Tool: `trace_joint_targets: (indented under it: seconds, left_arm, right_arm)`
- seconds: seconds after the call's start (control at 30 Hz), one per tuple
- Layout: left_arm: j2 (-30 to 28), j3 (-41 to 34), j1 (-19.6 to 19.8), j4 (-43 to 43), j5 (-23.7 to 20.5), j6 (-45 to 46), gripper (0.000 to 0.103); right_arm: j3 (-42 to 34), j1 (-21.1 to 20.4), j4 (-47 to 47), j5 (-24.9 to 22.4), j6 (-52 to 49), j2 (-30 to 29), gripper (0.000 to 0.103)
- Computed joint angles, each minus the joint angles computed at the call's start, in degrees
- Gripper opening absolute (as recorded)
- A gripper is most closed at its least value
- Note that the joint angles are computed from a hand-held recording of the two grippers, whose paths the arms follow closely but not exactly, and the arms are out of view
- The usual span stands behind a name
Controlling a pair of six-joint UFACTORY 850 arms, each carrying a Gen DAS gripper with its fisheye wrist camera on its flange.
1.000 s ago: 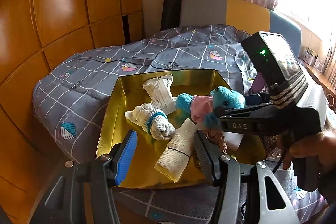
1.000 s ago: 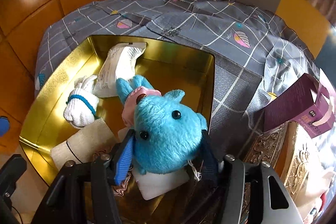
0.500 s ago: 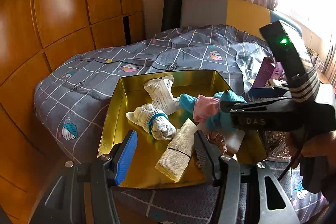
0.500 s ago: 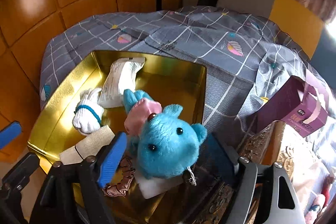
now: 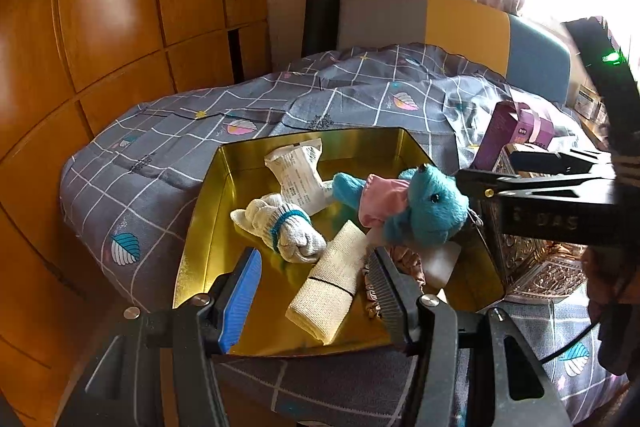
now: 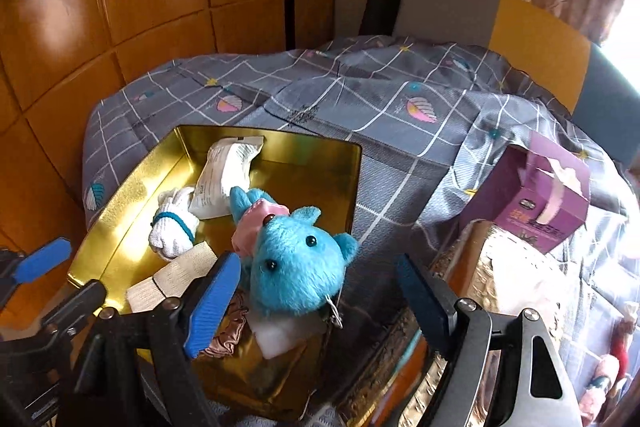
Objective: Organize soft objects
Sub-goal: 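Move both grippers back to the pile, left gripper toward the pink towel roll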
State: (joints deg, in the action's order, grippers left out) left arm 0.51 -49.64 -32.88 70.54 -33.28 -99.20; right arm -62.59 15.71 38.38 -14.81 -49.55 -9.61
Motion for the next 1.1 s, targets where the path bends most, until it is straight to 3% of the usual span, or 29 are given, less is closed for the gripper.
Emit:
trace_joint_targets:
  seconds: [0.4,0.5,0.83,1.1]
  left_arm:
    - [-0.7,-1.4,-1.4,0.1,-1.7,1.9,0.057]
    - [-0.8,-1.9,-2.0,0.7,-2.0,2.4,0.057]
    - [-1.3,-3.3,-3.4,1.1,-2.1,4.8,0.057]
    - [-2.0,-5.2,-5.0,2.2,-2.2,6.5,0.057]
  right_arm:
    - [5.7,-4.2,19.9,-0.9,-21.8,6.4,0.082]
    - [6.6,-6.7,22.5,-2.3,-24.4,8.0,0.089]
    - [8.1,-17.5,28.1,-4.5,-27.7,12.5,0.092]
    - [7.0,-27.6,22.5,-2.4,-18.9,11.7,0.092]
